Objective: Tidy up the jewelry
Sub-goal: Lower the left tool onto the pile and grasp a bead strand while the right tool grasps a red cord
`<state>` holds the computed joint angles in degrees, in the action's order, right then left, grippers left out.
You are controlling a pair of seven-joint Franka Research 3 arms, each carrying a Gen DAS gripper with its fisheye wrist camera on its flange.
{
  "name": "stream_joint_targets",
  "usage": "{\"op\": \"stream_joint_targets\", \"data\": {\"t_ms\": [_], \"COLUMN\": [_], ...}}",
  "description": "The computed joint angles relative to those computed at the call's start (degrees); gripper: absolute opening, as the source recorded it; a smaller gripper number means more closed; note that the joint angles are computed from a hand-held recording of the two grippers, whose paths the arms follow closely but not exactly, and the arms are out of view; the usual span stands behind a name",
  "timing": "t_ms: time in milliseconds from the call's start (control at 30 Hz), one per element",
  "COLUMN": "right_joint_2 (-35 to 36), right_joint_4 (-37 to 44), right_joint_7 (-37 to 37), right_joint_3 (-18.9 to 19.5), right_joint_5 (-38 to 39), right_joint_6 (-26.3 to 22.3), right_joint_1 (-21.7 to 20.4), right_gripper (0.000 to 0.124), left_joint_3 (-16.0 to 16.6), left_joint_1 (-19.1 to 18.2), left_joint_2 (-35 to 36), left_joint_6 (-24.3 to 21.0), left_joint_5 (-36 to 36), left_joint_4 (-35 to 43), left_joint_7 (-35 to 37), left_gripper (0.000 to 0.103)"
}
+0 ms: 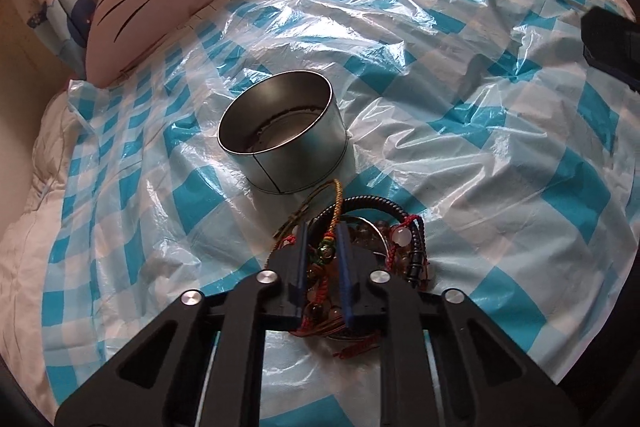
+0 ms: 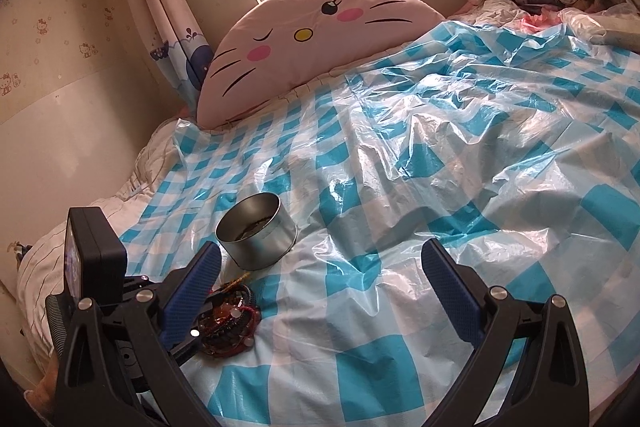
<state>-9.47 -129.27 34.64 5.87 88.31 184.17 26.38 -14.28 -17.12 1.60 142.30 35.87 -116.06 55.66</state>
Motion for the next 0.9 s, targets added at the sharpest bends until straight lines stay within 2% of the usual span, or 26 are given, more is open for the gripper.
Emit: {"op": "stream_joint_targets", "data": {"t_ms": [133,200,267,367,467,533,600,667,767,833,900], "right_joint_2": [-0.06,-0.09,0.01,0.93,2.52,3.42,3.75,4.26,5.61,6.19,6.47], "right_joint_4": [-0.3,-1.18,-1.78,-0.83,1.37,2.55,2.96,4.0,5.89,6.73,7.01], "right_joint_7": [0.96,5.74,10.53,12.86,12.33,12.4,12.11,8.3,5.17,5.86,6.19], "right_joint_3": [-0.07,0.02,-0.35,-1.69,-2.32,-2.12,-1.42,-1.2,-0.06,0.61,0.79], "right_joint_5": [-1.16,-7.06,-14.03,-21.19,-24.94,-26.63,-27.36,-25.44,-26.3,-29.29,-30.46], "right_joint_6": [-0.98,-2.73,-6.22,-14.67,-23.65,-27.5,-27.68,-28.64,-29.19,-29.8,-30.83], "right_joint_1": [-0.29,-0.7,-1.0,-1.18,-1.75,-2.36,-2.61,-2.4,-1.97,-1.93,-2.02], "right_gripper": [0.096,0.096,0.096,0.096,0.096,0.096,0.096,0.096,0.094,0.081,0.078], "left_joint_3": [1.54,2.44,2.86,3.27,2.06,1.28,0.19,-0.39,0.72,1.49,2.02], "left_joint_1": [2.2,3.15,4.06,5.65,8.22,9.38,11.06,12.55,12.57,12.2,11.97], "left_joint_2": [-2.97,-4.65,-6.11,-8.6,-9.5,-9.6,-9.86,-10.54,-11.36,-11.56,-11.71], "left_joint_6": [11.78,18.58,22.62,28.87,30.47,30.14,29.96,30.54,31.48,32.07,32.51], "left_joint_5": [-11.21,-19.16,-22.16,-23.4,-19.48,-16.65,-12.48,-8.98,-8.9,-9.89,-10.85], "left_joint_4": [-4.94,-8.65,-11.37,-15.4,-16.59,-16.13,-15.87,-16.25,-17.37,-18.1,-18.53], "left_joint_7": [-3.29,-3.67,-5.46,-9.17,-14.04,-16.45,-20.38,-24.47,-26.14,-25.95,-25.42], "left_gripper": [0.009,0.009,0.009,0.009,0.009,0.009,0.009,0.009,0.009,0.009,0.009]}}
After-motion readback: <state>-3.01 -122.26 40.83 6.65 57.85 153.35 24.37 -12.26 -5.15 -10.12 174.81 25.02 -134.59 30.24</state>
